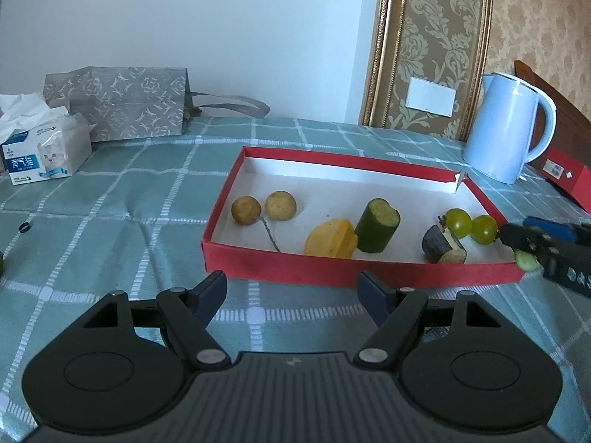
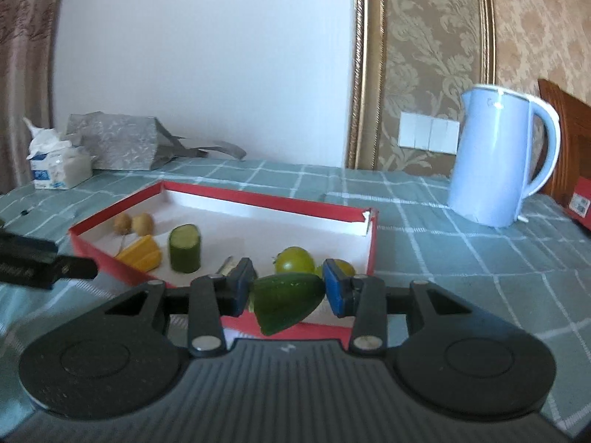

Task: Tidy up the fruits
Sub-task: 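Carry the green pepper chunk into the tray and open the right gripper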

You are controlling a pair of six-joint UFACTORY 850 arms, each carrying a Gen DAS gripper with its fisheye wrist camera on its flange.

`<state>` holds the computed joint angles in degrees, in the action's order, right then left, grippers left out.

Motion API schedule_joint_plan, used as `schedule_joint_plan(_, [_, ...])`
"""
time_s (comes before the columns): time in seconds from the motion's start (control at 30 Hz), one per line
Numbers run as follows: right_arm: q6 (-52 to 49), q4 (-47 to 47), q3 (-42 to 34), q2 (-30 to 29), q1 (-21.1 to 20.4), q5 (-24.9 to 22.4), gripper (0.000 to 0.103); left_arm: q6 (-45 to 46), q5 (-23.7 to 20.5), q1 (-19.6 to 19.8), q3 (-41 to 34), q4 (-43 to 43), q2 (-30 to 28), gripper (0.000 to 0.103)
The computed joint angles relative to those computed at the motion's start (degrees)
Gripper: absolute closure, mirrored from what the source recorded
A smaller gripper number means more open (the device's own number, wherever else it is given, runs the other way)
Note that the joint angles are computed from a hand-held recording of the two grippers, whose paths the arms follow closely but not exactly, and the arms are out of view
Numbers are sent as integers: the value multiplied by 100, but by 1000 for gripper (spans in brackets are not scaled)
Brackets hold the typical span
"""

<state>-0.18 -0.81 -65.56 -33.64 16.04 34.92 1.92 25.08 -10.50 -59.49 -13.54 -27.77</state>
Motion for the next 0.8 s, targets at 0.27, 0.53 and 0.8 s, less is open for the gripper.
schedule_joint_plan(0.27, [-338,404,-534,-338,31,-355,64,50,-141,-13,-82,29,-60,25])
schedule_joint_plan(0.53, [-333,619,-1020,-688,18,-716,64,-2,-200,-20,-111,139,-82,25])
schedule_joint_plan(0.8, [-451,853,-820,-625,37,-231,31,-126,-268,-9,-132,290,-93,25])
